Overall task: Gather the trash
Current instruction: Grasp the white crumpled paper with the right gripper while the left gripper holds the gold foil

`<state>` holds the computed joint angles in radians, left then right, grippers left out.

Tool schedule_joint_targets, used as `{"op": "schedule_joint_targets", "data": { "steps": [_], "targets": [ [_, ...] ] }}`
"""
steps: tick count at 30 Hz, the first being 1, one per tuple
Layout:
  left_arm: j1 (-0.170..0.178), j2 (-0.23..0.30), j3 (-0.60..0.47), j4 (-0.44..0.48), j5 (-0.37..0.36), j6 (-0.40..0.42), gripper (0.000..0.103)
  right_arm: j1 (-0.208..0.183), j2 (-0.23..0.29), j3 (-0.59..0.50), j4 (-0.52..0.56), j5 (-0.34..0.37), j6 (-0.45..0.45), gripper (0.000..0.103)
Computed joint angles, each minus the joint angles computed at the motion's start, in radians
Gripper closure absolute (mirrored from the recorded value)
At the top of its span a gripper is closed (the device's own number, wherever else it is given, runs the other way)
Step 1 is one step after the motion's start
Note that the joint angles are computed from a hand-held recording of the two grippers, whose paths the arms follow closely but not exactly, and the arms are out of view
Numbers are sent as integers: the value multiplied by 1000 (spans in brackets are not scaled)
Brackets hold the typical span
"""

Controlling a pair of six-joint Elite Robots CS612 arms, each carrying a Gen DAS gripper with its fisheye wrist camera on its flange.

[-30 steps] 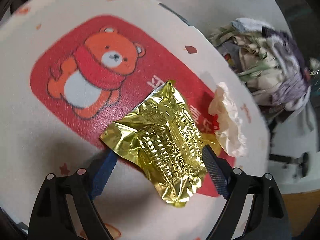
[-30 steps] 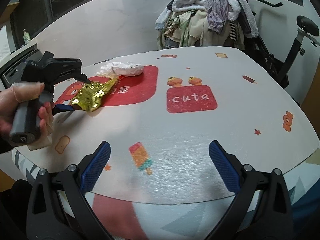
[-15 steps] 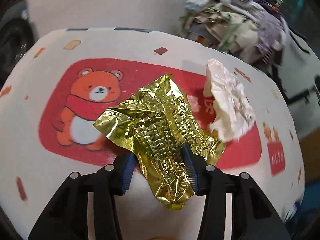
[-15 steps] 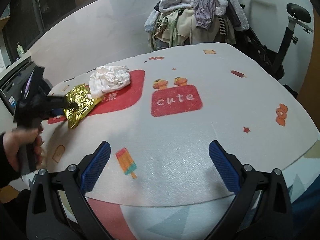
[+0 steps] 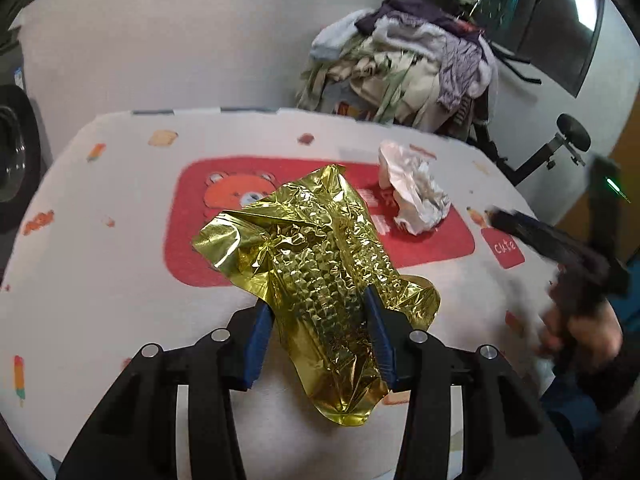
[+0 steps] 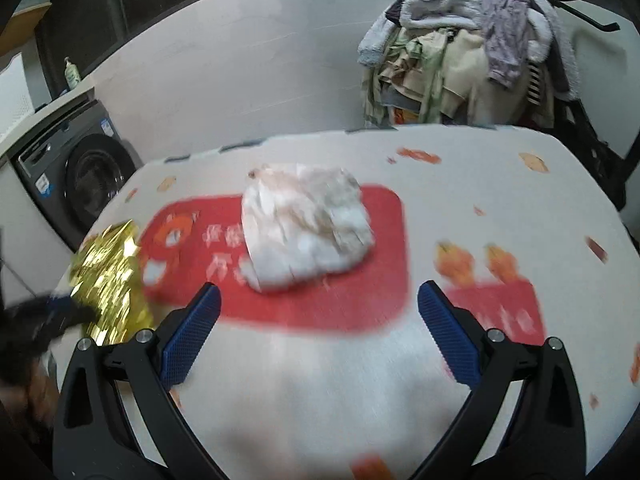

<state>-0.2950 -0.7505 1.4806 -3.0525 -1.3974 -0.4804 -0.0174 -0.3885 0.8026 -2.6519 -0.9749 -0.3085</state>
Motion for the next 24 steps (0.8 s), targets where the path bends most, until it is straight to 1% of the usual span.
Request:
{"op": "schedule_joint_targets", "data": {
  "steps": [1,3,6,9,10,11,12,13,14,15,16,17,18,20,21,22,24],
  "targets": [
    [1,-5,10,-16,6,-3,59,13,22,-48,32,-3,-3,6],
    [6,-14,32,-50,18,-20,59,40,57,-127,84,-55,-22,6],
    [15,-22,50,-74,22,-46,59,78,122,-261,171,-145,-41,6],
    [22,-30,69,-88,23,-56,59,108,186,-384,225,-246,-21,7],
    [23,-34,77,-90,24,-54,59,118,204,-417,240,-297,-35,12],
    [25,-37,83,-93,21,-52,59,128,214,-435,248,-353,-66,37],
    [26,-41,92,-101,17,-51,59,133,215,-437,251,-387,-84,52],
    [26,-46,101,-112,17,-50,59,133,211,-432,268,-392,-99,71],
    [26,-50,110,-122,18,-48,59,125,190,-395,267,-356,-100,73],
    [25,-56,121,-132,22,-45,59,117,163,-341,229,-324,-104,75],
    [23,-60,129,-138,25,-41,59,108,126,-267,167,-291,-111,77],
    [22,-64,136,-143,25,-39,59,98,97,-211,125,-259,-112,78],
    [20,-69,145,-150,21,-42,59,83,61,-148,90,-198,-100,78],
    [16,-77,161,-162,13,-49,59,58,8,-58,51,-105,-78,78],
    [12,-84,173,-172,10,-51,59,50,-13,-22,32,-81,-72,78],
    [9,-88,180,-178,10,-51,59,36,-46,36,3,-43,-64,78],
    [-1,-100,200,-192,9,-48,59,19,-88,110,-25,-5,-63,78]
  ]
}}
